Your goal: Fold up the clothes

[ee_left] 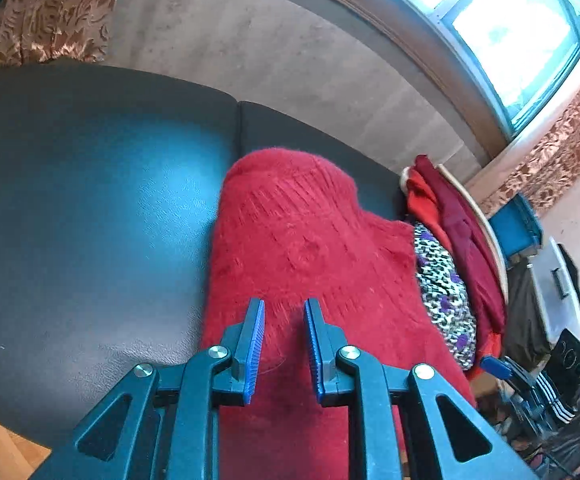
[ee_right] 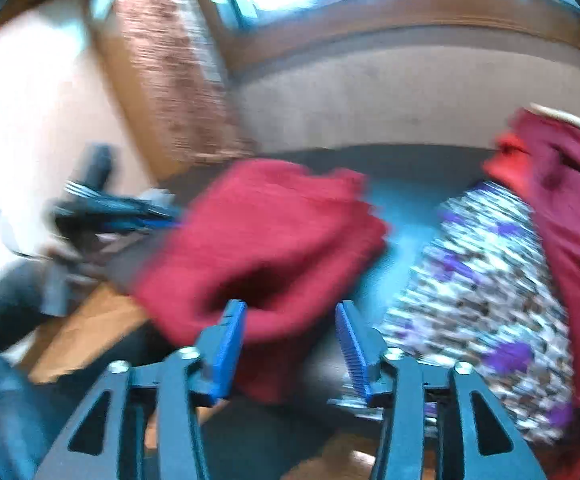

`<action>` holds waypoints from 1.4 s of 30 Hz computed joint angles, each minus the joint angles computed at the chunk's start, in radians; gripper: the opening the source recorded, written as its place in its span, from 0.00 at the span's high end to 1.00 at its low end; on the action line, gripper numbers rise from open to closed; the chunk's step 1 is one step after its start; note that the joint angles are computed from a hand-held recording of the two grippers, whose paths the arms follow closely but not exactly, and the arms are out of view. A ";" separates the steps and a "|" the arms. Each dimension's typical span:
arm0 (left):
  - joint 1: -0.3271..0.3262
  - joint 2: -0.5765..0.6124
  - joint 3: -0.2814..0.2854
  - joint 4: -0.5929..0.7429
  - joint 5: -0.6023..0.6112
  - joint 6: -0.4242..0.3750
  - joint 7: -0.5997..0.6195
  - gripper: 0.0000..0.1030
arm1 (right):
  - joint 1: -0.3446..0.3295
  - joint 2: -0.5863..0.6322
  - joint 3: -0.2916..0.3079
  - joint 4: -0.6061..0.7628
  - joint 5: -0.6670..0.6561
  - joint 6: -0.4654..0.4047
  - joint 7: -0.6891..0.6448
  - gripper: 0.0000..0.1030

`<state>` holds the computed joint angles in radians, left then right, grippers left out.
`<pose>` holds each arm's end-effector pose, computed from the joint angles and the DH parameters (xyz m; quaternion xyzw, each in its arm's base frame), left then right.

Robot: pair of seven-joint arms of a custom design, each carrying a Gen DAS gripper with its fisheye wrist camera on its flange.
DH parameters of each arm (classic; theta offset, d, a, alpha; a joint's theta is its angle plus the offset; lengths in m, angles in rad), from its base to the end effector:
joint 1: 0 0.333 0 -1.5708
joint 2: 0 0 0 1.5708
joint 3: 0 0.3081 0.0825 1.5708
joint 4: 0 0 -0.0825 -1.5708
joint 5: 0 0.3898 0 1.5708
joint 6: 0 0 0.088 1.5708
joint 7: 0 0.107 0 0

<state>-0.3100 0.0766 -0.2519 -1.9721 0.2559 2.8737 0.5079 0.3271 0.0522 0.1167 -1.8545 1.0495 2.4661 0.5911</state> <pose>0.5250 -0.3427 0.5200 -0.7335 0.5450 -0.4014 0.0611 0.5654 0.2656 0.5412 -0.8069 0.3503 -0.0034 0.4755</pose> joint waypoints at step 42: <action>-0.001 0.077 -0.078 -0.004 -0.179 0.161 0.401 0.74 | 0.157 0.198 -0.050 0.171 -0.795 0.227 0.916 0.92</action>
